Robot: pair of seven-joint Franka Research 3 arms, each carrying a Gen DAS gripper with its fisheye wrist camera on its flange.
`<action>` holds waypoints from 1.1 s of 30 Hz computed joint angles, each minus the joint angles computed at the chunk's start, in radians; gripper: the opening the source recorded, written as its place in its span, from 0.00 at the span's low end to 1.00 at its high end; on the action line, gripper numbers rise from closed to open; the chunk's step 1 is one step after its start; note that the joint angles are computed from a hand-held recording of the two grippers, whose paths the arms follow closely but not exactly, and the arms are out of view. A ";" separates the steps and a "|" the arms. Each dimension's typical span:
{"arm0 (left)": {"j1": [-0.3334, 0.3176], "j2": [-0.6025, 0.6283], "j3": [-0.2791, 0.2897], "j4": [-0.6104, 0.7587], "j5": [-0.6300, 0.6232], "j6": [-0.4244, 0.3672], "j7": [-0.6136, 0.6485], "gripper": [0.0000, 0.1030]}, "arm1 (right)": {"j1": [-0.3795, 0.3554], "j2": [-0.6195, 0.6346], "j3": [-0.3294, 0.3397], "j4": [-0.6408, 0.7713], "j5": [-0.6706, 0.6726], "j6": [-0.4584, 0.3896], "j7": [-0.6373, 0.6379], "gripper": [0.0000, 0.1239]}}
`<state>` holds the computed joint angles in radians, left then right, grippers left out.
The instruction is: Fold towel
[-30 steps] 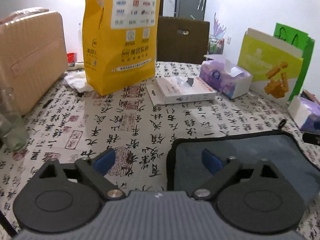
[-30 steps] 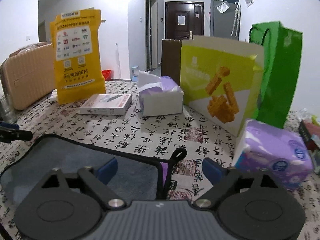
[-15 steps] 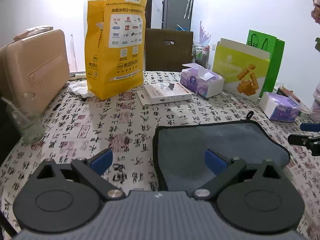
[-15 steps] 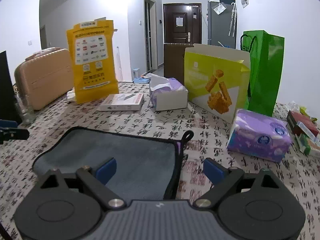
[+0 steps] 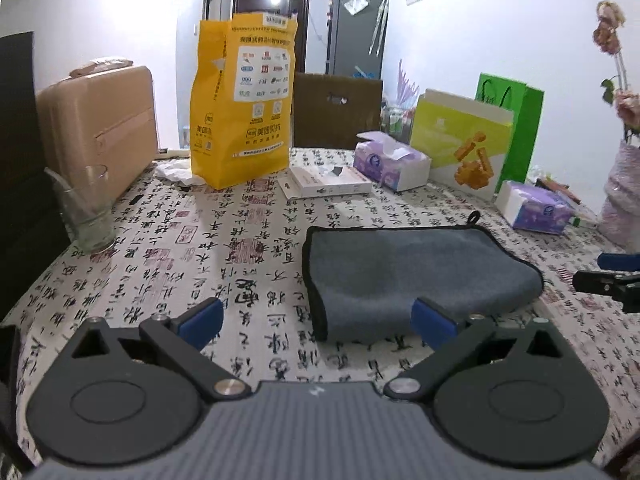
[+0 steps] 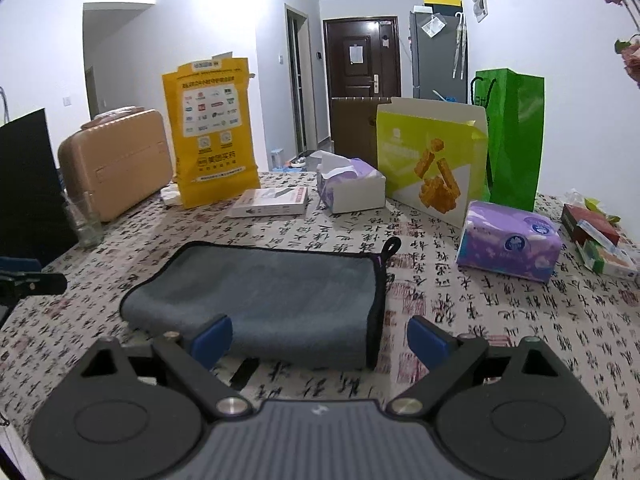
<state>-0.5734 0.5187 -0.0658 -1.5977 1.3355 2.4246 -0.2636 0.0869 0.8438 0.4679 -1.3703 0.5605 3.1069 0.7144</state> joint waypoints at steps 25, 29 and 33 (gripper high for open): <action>-0.061 -0.162 -0.132 -0.278 0.279 -0.216 -0.350 1.00 | -0.502 -0.022 0.568 -0.602 -0.255 0.438 0.089 0.81; -0.072 -0.174 -0.151 -0.307 0.288 -0.241 -0.362 1.00 | -0.535 -0.034 0.588 -0.684 -0.324 0.506 0.138 0.83; -0.092 -0.182 -0.169 -0.324 0.272 -0.292 -0.360 1.00 | -0.555 -0.047 0.594 -0.750 -0.374 0.553 0.196 0.83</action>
<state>-0.6657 0.3368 -0.2350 -1.9216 1.6077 2.1321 -0.6233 -0.4677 0.7964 1.0623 -2.1204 0.1866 3.6599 0.9108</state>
